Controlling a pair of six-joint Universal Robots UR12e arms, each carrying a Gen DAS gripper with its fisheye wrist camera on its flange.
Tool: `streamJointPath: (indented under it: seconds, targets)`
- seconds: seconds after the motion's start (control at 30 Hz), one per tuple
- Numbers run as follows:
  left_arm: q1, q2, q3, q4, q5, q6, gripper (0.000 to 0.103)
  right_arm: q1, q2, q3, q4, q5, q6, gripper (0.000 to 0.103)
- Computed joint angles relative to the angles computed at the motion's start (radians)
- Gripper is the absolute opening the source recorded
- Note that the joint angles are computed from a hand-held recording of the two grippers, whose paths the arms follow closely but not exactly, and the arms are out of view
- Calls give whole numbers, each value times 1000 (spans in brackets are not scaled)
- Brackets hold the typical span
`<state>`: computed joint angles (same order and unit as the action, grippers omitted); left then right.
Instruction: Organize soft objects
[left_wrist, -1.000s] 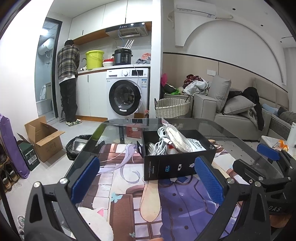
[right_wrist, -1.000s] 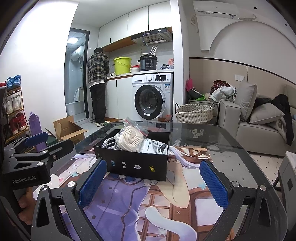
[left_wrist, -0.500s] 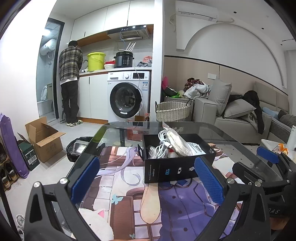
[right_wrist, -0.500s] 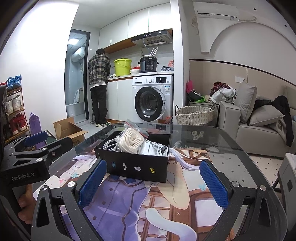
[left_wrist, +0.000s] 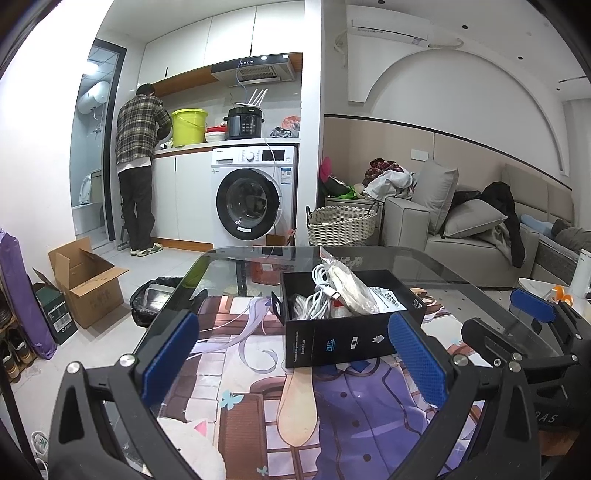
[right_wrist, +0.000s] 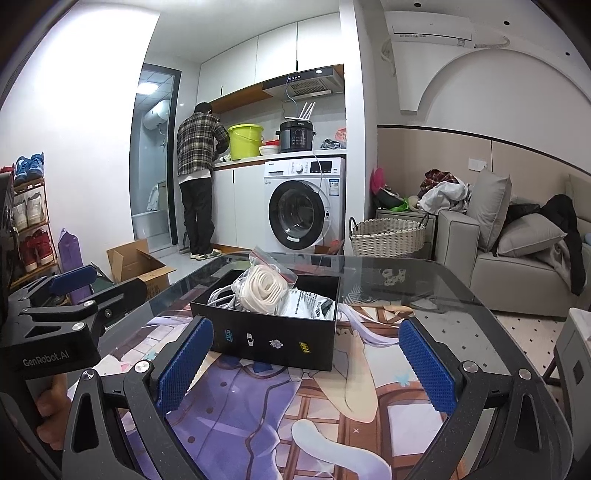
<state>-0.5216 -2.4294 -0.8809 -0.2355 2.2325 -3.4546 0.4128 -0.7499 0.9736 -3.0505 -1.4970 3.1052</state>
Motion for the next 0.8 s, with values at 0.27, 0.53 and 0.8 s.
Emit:
streamJointPath:
  seconds: [0.27,0.53,0.8]
  targets:
    - [-1,-1,4,-10,-9,6,103,0,-4,6,0,3,0,102]
    - [-1,-1,9,-23,-7,1,103,0,-5,9,-9,0,-1,102]
    - [-3,-4,16,-32,0,7,103,-4,-10,17,-19,8,-6,102]
